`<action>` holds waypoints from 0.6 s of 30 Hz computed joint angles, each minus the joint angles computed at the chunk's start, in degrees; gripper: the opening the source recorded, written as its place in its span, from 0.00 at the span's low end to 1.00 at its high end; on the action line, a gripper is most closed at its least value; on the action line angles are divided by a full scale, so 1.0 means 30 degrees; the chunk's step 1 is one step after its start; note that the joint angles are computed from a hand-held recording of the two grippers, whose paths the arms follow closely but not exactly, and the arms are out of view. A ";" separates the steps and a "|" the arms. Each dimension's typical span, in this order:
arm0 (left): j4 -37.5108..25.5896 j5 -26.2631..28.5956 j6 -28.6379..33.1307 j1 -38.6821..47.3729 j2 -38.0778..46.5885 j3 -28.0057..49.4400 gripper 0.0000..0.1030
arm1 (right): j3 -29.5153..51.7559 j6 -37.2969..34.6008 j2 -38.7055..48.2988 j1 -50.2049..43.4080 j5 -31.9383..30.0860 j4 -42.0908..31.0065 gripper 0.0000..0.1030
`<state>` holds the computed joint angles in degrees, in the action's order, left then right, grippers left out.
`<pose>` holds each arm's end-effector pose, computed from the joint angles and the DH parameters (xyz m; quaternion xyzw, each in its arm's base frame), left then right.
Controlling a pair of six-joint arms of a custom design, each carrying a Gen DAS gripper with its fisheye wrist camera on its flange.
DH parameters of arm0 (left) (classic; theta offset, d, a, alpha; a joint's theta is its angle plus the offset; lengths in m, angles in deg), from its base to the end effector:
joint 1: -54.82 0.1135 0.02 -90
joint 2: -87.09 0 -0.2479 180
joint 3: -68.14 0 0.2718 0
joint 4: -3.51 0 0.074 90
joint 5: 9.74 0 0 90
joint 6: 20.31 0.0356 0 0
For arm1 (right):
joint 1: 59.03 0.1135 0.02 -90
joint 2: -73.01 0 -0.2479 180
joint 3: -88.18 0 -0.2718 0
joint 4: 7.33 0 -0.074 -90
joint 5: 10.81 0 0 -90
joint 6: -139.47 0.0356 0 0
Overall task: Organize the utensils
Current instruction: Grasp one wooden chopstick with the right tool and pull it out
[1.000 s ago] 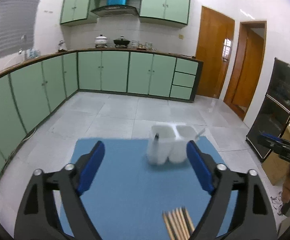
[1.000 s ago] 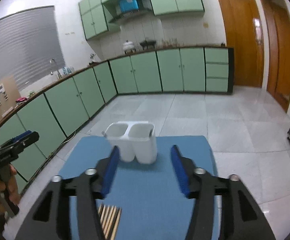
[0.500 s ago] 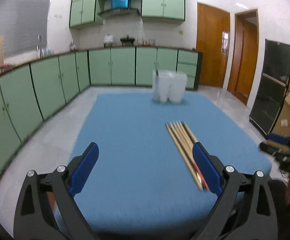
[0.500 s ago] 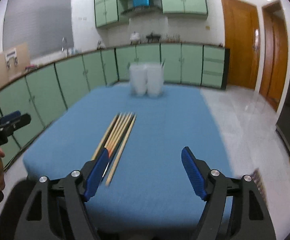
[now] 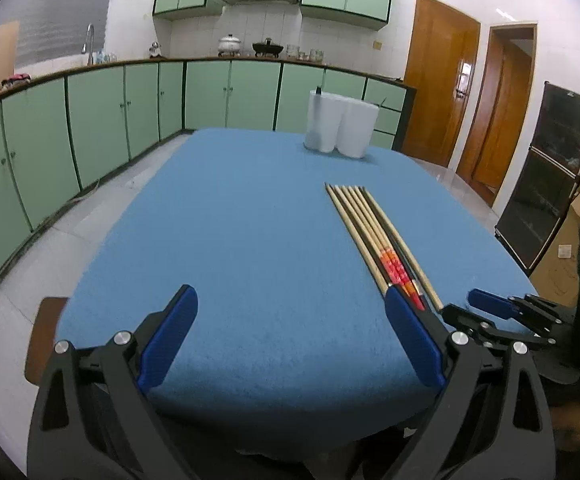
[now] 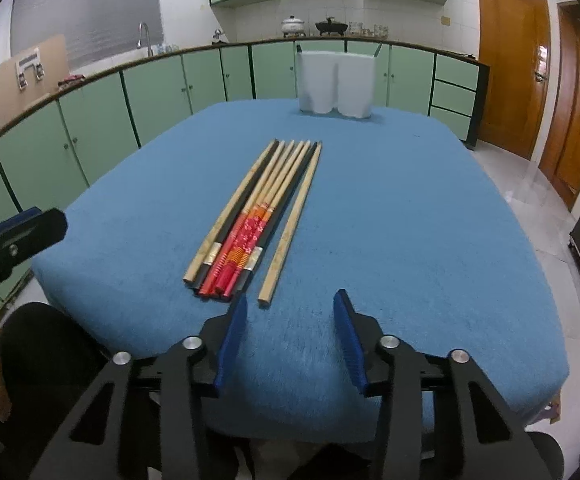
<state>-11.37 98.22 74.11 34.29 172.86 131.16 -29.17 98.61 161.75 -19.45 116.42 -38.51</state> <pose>0.3125 -0.1287 0.1898 0.2587 0.8506 -0.1998 0.4119 0.2557 0.1835 0.1557 0.1654 0.8986 -0.0323 0.4050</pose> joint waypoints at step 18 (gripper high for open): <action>0.1018 -0.1495 0.1198 -0.2616 0.1832 0.0135 0.89 | -0.1558 -0.0612 -0.0900 -0.1676 0.0262 0.0946 0.08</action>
